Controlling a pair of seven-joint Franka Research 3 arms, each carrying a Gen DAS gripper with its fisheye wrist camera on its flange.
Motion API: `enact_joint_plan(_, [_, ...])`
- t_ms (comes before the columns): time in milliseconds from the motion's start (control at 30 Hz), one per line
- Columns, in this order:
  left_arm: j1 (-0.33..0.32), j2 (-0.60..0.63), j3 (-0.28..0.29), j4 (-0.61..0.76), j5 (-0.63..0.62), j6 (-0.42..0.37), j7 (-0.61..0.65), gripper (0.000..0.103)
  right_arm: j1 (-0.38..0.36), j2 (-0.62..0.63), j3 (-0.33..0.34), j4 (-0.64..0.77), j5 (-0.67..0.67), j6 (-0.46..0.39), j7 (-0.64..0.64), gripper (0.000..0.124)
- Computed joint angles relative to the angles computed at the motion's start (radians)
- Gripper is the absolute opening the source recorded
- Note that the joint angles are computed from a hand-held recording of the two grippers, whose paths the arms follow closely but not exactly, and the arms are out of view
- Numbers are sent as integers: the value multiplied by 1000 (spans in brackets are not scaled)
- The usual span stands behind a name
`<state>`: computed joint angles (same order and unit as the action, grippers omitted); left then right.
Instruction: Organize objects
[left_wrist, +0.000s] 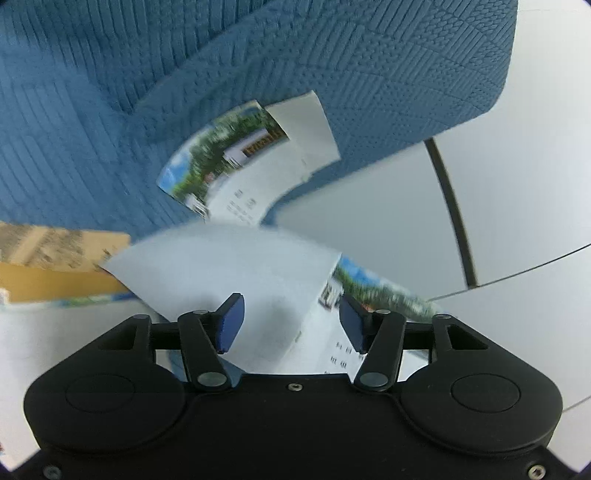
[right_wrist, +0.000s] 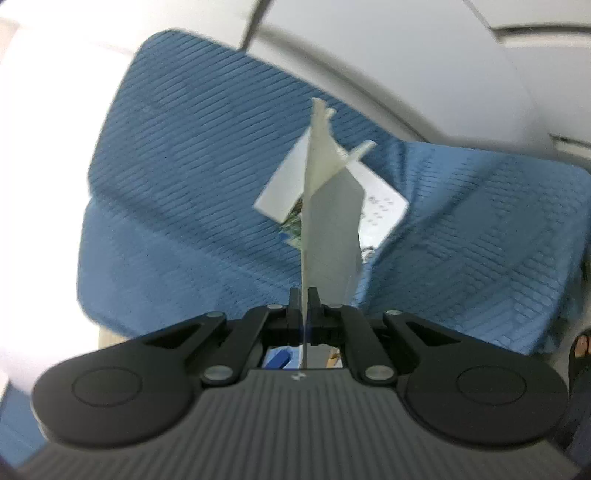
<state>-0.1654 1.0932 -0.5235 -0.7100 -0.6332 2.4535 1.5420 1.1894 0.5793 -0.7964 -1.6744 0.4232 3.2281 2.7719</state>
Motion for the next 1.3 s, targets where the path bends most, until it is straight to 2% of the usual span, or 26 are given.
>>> enact_joint_plan(67, [-11, 43, -10, 68, -4, -41, -20, 61, -37, -16, 44, 21, -18, 13, -31, 5])
enact_joint_plan(133, [-2, 58, -33, 75, -34, -56, -17, 65, -75, -31, 92, 40, -23, 29, -67, 5])
enact_joint_plan(333, [99, 32, -161, -62, -258, -63, 149, 81, -211, -33, 255, 139, 9, 60, -169, 5])
enact_joint_plan(400, [113, 37, -176, -70, -317, -97, 182, 81, -267, -34, 331, 164, 26, 83, -198, 5])
enact_joint_plan(467, [126, 20, -177, -108, -370, -97, 209, 82, -329, -35, 414, 192, 34, 98, -229, 5])
enact_joint_plan(567, [158, 8, -199, -160, -468, -115, 260, 82, -362, -28, 460, 236, 54, 89, -272, 5])
enact_joint_plan(633, [195, -17, -222, -231, -550, -113, 324, 82, -416, -24, 538, 260, 63, 99, -303, 5])
enact_joint_plan(700, [227, -44, -230, -296, -621, -110, 370, 80, -427, -18, 556, 275, 78, 80, -327, 5])
enact_joint_plan(800, [271, -93, -226, -394, -703, -127, 416, 69, -490, -14, 644, 293, 70, 49, -354, 5])
enact_joint_plan(900, [315, -163, -212, -506, -781, -120, 479, 51, -514, -9, 675, 303, 44, 4, -358, 5])
enact_joint_plan(933, [323, -191, -201, -540, -798, -112, 497, 42, -535, -6, 702, 311, 31, -15, -365, 5])
enact_joint_plan(967, [327, -229, -184, -580, -810, -90, 510, 34, -551, -11, 724, 305, 19, -31, -371, 5])
enact_joint_plan(1067, [336, -340, -141, -701, -857, -22, 560, 16, -562, -1, 730, 325, -33, -111, -361, 5])
enact_joint_plan(1200, [351, -484, -100, -865, -946, 44, 653, 10, -603, 25, 780, 368, -98, -211, -372, 6])
enact_joint_plan(1300, [342, -577, -65, -968, -992, 85, 698, 8, -606, 62, 786, 429, -157, -296, -375, 6])
